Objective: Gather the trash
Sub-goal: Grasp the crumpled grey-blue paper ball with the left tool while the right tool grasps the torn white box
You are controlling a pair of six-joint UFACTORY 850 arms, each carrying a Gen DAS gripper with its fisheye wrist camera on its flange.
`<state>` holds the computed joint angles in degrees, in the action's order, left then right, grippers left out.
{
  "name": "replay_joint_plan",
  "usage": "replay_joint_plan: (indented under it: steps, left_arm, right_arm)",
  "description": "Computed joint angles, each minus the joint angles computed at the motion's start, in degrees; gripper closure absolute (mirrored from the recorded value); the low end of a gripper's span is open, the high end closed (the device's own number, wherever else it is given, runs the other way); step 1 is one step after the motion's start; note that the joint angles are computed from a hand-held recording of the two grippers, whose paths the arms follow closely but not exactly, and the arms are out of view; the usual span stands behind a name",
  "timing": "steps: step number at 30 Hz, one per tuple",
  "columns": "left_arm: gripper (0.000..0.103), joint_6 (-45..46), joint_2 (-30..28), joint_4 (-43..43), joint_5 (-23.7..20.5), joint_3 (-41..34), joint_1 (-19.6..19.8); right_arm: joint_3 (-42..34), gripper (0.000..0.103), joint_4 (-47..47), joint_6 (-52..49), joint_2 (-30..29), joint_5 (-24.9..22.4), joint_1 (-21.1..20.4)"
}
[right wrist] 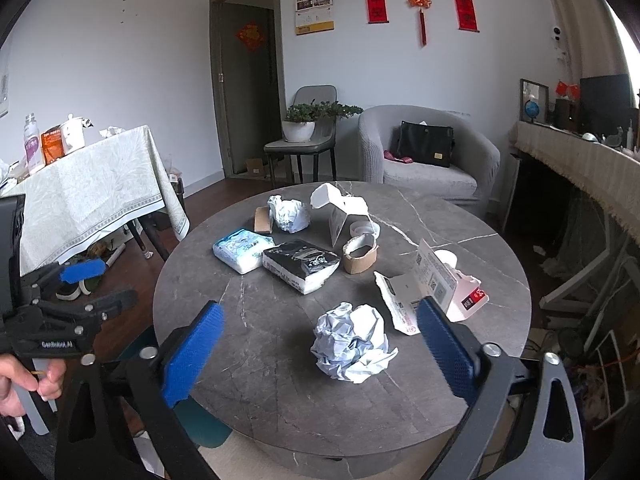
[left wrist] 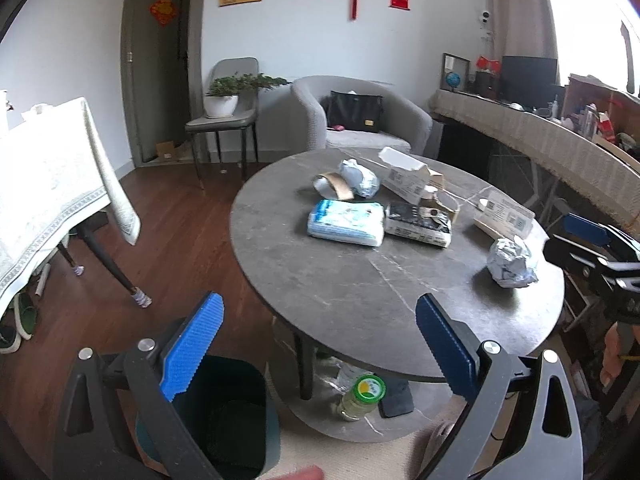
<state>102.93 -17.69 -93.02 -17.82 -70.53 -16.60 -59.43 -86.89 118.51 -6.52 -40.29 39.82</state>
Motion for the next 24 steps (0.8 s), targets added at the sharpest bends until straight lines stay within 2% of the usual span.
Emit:
replay_joint_plan:
  steps: [3,6,7,14,18,24]
  left_arm:
    - [0.006,-2.44,-0.53,2.92,-2.27,-0.80,0.10]
    - [0.013,-2.85,-0.86,4.48,-4.98,-1.28,-0.11]
    - [0.017,-2.91,-1.04,5.42,-6.23,-1.56,-0.29]
    - [0.020,-2.87,-2.92,8.97,-10.01,-3.76,-2.45]
    - [0.024,-4.67,-4.62,12.63,-14.28,-5.89,-3.24]
    - [0.029,-9.07,-7.94,16.98,-19.33,-9.97,-4.44]
  right_arm:
    - [0.57,0.012,0.76,0.91,0.81,1.00,-0.92]
    - [1.09,0.013,1.74,1.01,1.46,1.32,-1.79]
    - [1.31,0.014,1.91,0.94,1.77,1.69,-2.19]
    - [2.23,0.029,3.98,-0.16,2.83,3.94,-5.37]
    - [2.25,0.035,6.02,-2.20,3.02,5.16,-7.19]
    - [1.91,0.036,7.53,-3.95,3.08,7.54,-10.02]
